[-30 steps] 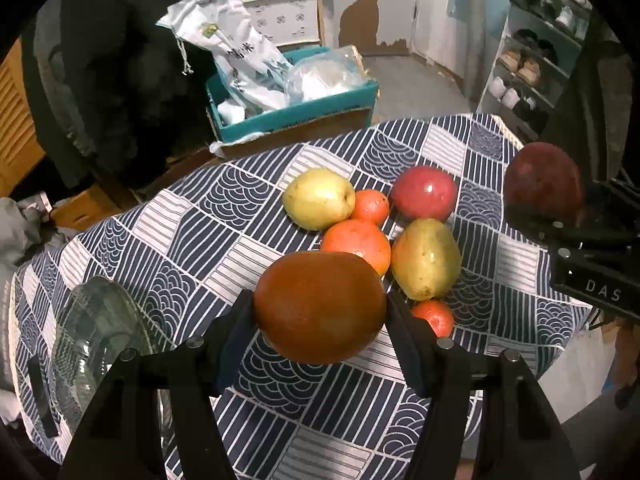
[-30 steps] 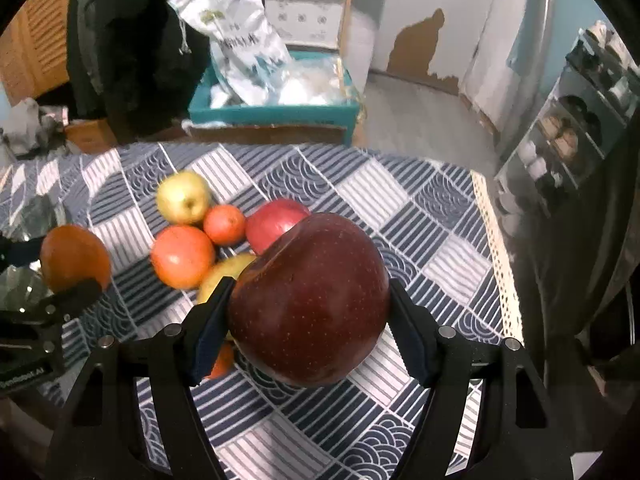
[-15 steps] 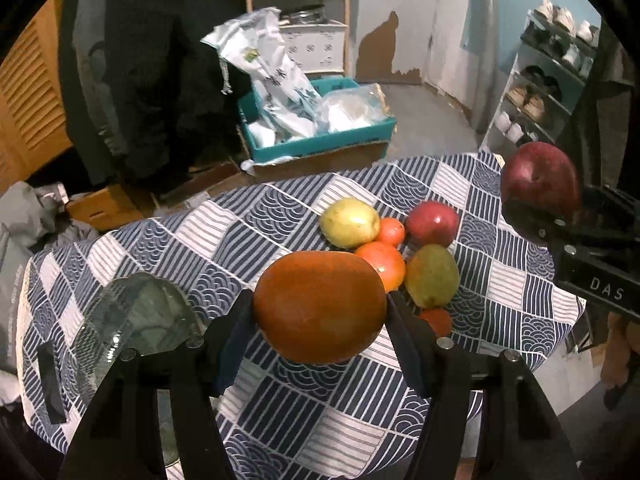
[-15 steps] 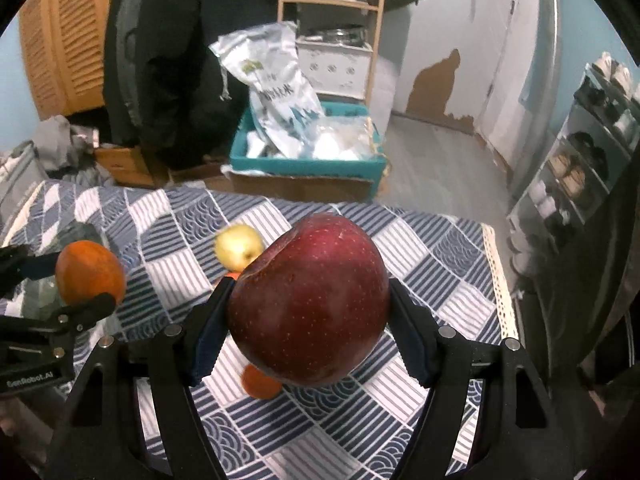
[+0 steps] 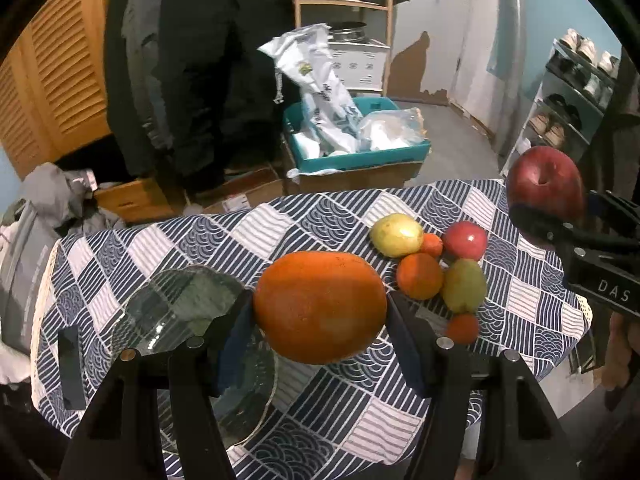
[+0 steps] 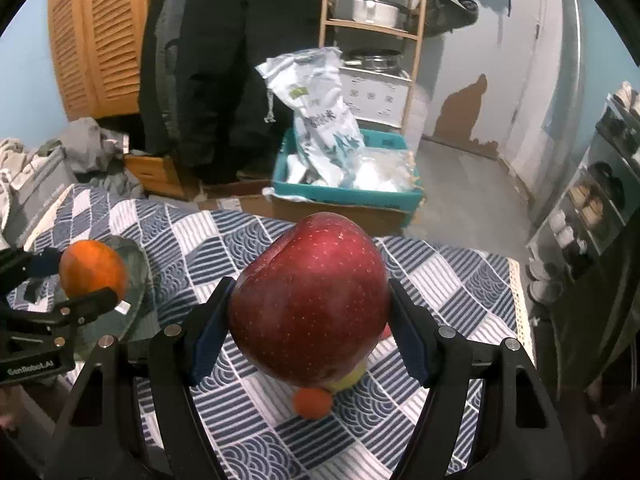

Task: Organize fruits
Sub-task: 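Carry the red apple with the right tool while the left tool carries the orange to the glass bowl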

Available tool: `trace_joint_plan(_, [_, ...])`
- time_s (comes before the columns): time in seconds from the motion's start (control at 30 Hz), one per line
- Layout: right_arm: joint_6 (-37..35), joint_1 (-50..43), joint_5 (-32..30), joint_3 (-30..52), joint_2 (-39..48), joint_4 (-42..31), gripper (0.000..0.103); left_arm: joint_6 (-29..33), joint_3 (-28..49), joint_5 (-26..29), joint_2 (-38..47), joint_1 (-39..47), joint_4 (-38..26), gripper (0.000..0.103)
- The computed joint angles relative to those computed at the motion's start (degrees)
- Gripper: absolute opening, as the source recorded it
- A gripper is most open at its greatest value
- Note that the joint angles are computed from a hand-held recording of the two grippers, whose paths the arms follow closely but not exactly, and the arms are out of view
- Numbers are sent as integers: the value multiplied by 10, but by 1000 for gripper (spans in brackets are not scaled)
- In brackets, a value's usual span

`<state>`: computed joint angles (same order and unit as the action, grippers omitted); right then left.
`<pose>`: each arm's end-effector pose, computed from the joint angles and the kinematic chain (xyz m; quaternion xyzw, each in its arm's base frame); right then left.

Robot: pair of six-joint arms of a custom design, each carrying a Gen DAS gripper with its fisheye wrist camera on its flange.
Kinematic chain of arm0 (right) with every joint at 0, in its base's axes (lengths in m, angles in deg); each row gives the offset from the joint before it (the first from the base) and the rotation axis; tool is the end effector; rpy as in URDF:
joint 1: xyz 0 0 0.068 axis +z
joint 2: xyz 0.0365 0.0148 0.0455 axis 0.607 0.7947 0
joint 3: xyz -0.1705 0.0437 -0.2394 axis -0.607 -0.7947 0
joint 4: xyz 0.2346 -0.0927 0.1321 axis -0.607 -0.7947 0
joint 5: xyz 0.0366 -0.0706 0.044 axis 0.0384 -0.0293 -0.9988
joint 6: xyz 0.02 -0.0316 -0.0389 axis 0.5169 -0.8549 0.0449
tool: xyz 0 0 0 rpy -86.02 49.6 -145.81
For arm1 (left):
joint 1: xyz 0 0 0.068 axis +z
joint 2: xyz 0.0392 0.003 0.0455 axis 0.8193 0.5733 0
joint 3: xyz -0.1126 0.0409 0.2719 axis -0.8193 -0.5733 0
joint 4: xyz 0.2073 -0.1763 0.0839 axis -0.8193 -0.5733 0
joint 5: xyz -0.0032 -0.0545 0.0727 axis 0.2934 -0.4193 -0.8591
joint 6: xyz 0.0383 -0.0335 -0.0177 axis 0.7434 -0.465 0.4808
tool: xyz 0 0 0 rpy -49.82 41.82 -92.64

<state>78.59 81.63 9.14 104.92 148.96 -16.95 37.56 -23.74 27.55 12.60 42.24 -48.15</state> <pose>0.2681 0.2360 0.2394 0.0154 0.9304 -0.0198 0.3657 0.3014 -0.0732 0.2238 0.1959 0.9280 -0.0736 0.3083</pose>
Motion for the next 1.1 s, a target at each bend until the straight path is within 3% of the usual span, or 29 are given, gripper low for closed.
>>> trace_joint_plan(0.57, [-30, 22, -45, 152, 135, 4, 74, 31, 5, 35, 7, 117, -7, 66])
trace_joint_plan(1.1, [-68, 36, -112, 357, 307, -29, 74, 61, 18, 40, 70, 228, 16, 66])
